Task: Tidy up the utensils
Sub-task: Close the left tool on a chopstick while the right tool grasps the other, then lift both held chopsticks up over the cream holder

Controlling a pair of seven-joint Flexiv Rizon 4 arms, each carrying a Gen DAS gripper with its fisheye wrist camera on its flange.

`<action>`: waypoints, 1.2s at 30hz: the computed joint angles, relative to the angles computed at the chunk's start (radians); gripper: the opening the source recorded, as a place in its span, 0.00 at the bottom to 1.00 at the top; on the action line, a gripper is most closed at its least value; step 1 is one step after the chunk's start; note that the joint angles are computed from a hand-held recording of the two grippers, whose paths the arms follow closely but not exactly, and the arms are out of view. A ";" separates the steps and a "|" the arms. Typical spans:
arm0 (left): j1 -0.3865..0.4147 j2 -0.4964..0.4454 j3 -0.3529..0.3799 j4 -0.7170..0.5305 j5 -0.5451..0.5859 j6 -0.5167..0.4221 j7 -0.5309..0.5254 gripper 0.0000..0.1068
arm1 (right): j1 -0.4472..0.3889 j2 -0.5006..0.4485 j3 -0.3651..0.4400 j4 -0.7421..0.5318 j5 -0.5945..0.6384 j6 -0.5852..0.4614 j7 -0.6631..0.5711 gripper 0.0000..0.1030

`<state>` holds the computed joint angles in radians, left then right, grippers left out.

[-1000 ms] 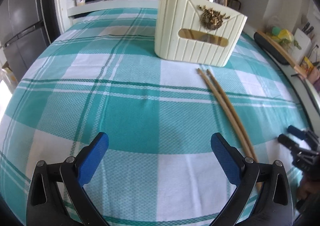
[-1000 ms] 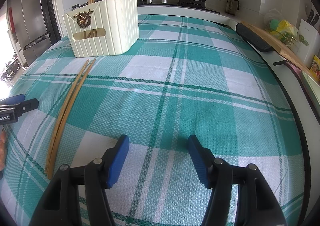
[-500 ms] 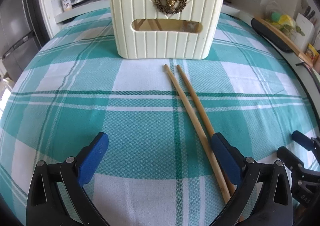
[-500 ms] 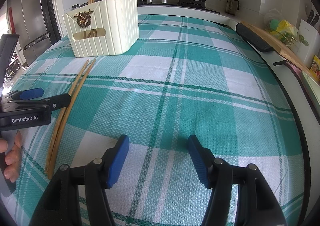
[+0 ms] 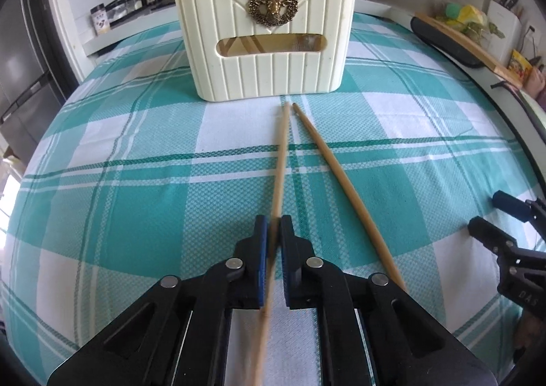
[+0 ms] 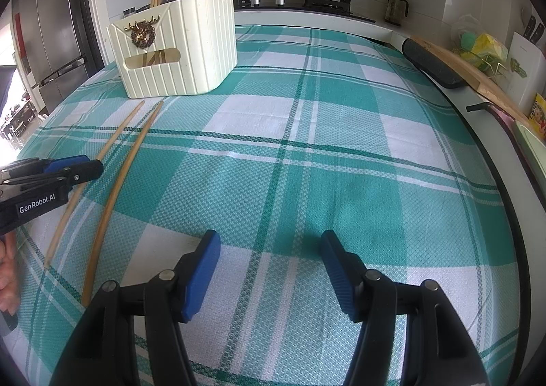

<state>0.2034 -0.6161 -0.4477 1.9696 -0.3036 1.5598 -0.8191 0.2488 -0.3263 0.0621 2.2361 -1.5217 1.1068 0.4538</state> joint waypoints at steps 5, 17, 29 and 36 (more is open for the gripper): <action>0.065 0.013 -0.016 0.016 -0.019 -0.009 0.009 0.04 | 0.015 -0.002 0.009 -0.007 0.042 -0.029 -0.029 0.60; 0.191 0.030 -0.101 0.085 -0.031 0.010 0.054 0.04 | 0.100 -0.199 0.026 -0.276 0.289 0.115 -0.364 0.60; 0.249 0.019 -0.167 0.114 0.033 0.035 0.064 0.05 | 0.239 -0.132 -0.063 -0.202 0.418 -0.014 -0.342 0.06; 0.289 0.065 -0.182 0.081 -0.014 -0.172 0.139 0.27 | 0.211 -0.050 0.028 -0.131 0.612 -0.115 -0.505 0.07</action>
